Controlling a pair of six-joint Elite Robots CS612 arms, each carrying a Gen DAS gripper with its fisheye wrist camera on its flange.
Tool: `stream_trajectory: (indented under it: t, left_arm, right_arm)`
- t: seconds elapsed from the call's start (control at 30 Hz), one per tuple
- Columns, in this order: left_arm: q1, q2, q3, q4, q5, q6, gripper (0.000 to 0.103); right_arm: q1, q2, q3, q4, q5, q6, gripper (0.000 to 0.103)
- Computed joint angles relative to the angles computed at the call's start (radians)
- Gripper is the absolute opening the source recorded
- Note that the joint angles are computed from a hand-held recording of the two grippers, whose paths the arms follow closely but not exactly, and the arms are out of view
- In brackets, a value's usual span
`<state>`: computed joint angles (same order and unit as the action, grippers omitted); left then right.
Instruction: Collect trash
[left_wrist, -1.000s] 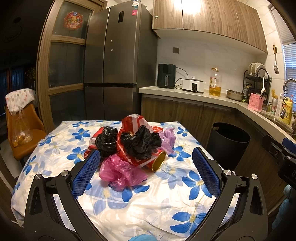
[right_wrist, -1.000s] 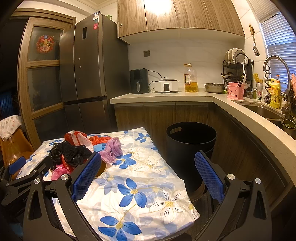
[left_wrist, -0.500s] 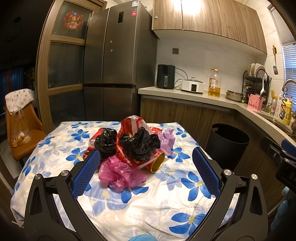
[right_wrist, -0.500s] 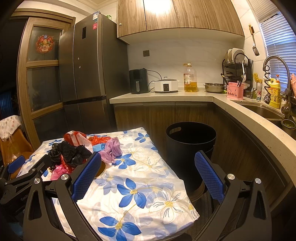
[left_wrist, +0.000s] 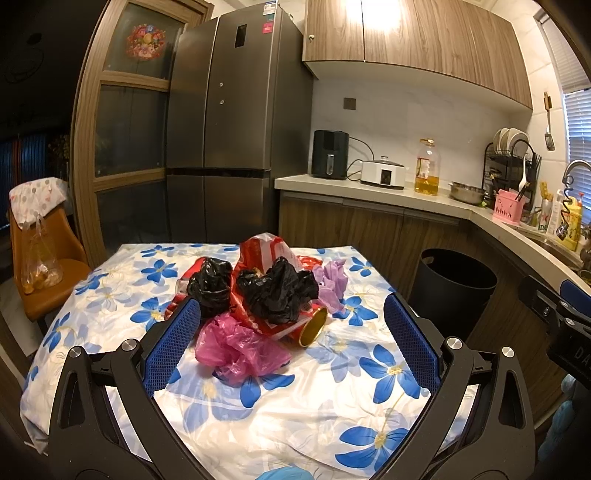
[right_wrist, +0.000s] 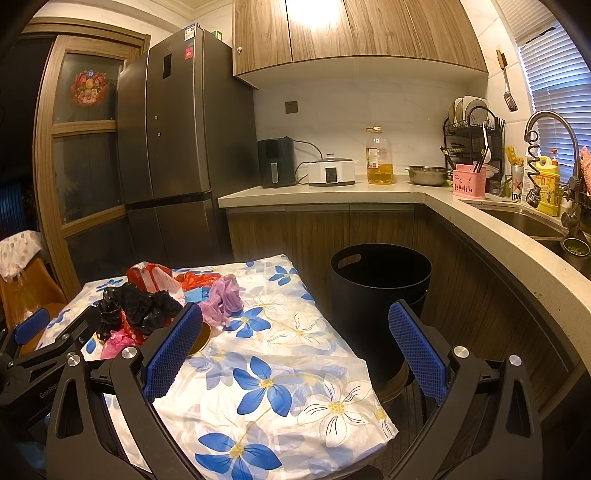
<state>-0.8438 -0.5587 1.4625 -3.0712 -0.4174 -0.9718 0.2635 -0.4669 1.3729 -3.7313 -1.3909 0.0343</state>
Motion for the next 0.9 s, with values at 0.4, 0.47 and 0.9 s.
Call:
stream_trajectory:
  t: [0.4,0.47,0.9]
  left_arm:
    - [0.001,0.002,-0.004,-0.001,-0.001,0.003,0.098]
    - [0.001,0.001,-0.001,-0.002,0.000,0.001,0.098]
    - [0.000,0.001,0.002,-0.007,0.000,0.001,0.098]
  right_arm:
    - [0.000,0.000,0.000,0.001,0.000,0.001,0.098]
    - [0.000,0.000,0.000,0.001,0.000,0.002,0.098]
    - [-0.002,0.005,-0.007,0.008,0.002,0.007,0.098]
